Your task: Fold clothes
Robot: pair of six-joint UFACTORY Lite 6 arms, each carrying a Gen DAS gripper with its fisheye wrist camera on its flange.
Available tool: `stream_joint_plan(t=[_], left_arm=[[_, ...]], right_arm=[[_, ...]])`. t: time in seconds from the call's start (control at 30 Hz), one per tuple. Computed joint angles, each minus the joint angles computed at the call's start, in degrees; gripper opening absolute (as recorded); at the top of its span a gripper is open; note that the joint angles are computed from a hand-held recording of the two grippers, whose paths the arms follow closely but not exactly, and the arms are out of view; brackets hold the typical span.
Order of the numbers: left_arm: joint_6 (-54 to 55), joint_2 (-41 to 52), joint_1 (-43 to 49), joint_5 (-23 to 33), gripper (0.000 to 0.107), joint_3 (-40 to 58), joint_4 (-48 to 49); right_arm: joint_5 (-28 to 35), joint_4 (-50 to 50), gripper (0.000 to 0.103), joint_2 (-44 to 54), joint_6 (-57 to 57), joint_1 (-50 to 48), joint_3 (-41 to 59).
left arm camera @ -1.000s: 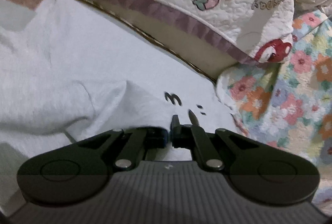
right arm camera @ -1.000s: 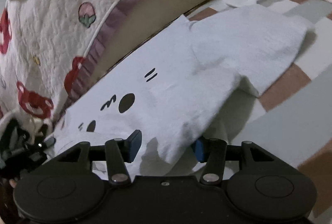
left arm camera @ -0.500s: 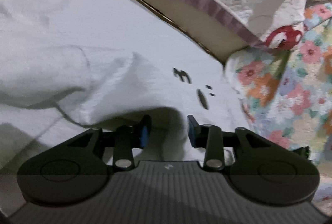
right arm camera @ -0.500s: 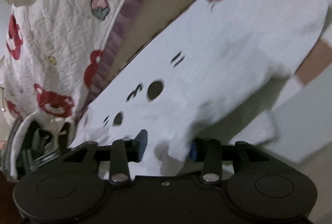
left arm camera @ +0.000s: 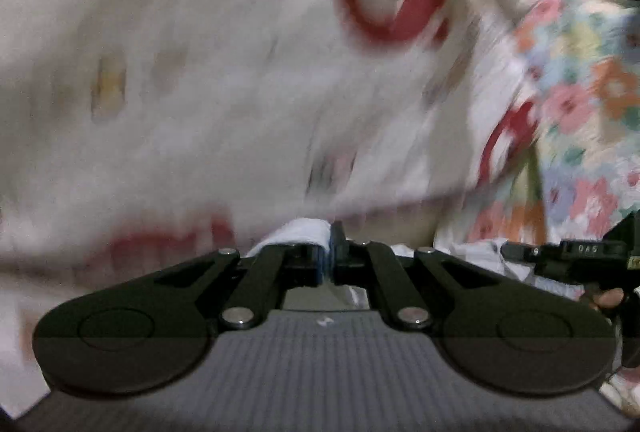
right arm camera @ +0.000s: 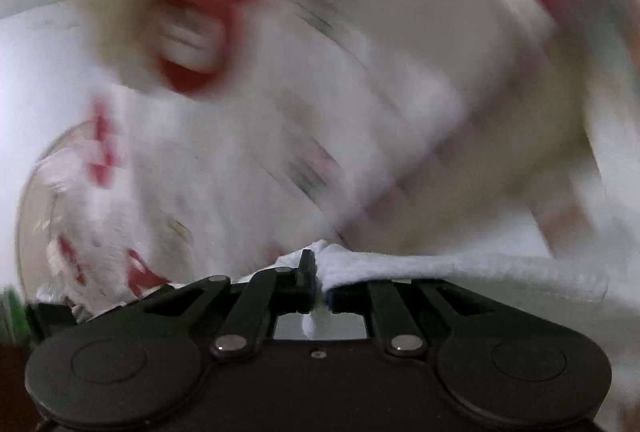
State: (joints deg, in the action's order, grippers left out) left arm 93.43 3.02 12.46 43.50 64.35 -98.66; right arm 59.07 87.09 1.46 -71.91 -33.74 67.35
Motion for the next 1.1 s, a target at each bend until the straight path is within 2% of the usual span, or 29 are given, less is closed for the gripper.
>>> stream_joint_plan(t=[0.1,0.13,0.17,0.3,0.4,0.47,0.57,0.6,0.63,0.67,0.7,0.73,0.8,0.87,0.9,0.97,1.1], left_arm=[[-7.81,0.28,5.26,4.91,0.003,-5.60,4.23],[-8.68,1.37,6.36,5.21,0.003,-8.45,5.70],[-8.02,2.73,7.05,4.28,0.003,-12.00,6.64],[0.61,10.34,10.77,4.19,0.003,-23.20,2.04],[4.80,13.51,10.56,4.04,0.003,-23.92,0.59],[7.20,13.63,10.56,5.87,0.003,-23.55,-0.56],[4.68,16.51,9.69,7.91,0.003,-21.15,-1.10],[4.28,17.50,9.47,7.72,0.003,-20.43,-1.04],[4.25,17.97,8.74,6.72,0.003,-19.85,-1.31],[4.23,18.02,8.18,5.80,0.003,-19.40,-1.56],[4.20,17.00,8.04,5.09,0.002,-19.28,-1.77],[3.58,15.43,8.33,4.89,0.002,-19.38,-1.25],[-0.82,9.14,11.41,7.42,0.002,-20.73,3.88],[-3.54,1.82,15.42,9.79,0.002,-23.53,10.95],[-2.85,1.08,16.09,9.51,0.002,-24.15,12.91],[-1.71,0.66,17.14,9.05,0.002,-25.03,16.25],[-2.93,9.49,15.61,8.44,0.001,-23.22,16.10]], right_arm=[[2.10,-2.09,0.008,-1.60,-2.93,0.19,-5.05],[0.29,-5.20,0.008,-1.40,-4.09,0.22,-8.27],[-3.79,-8.50,0.008,-1.30,-4.87,0.23,-12.76],[-10.77,-10.52,0.007,-0.51,-10.62,-3.60,-25.83],[-10.43,-9.68,0.007,0.98,-13.56,-6.87,-29.62],[-10.96,-8.75,0.007,1.80,-14.36,-6.18,-29.46],[-10.55,-7.53,0.013,2.45,-14.61,-5.91,-28.65],[-10.41,-7.54,0.019,3.46,-14.50,-6.20,-28.09],[-10.89,-7.27,0.021,4.75,-13.92,-4.89,-27.19],[-11.33,-7.05,0.016,6.04,-13.31,-3.60,-26.24],[-12.34,-7.27,0.006,6.32,-13.17,-1.89,-24.68],[-12.96,-7.23,0.006,6.47,-13.39,-0.47,-23.38],[-9.07,-7.96,0.005,2.00,-10.33,-2.02,-22.46],[-2.04,-10.87,0.005,-3.86,-7.03,-7.29,-23.15],[-0.42,-12.97,0.005,-6.19,-5.82,-9.24,-23.73],[-1.77,-19.72,0.005,-8.74,-1.96,-9.99,-24.52],[-13.13,-22.55,0.005,-9.55,-3.58,-4.70,-29.92]])
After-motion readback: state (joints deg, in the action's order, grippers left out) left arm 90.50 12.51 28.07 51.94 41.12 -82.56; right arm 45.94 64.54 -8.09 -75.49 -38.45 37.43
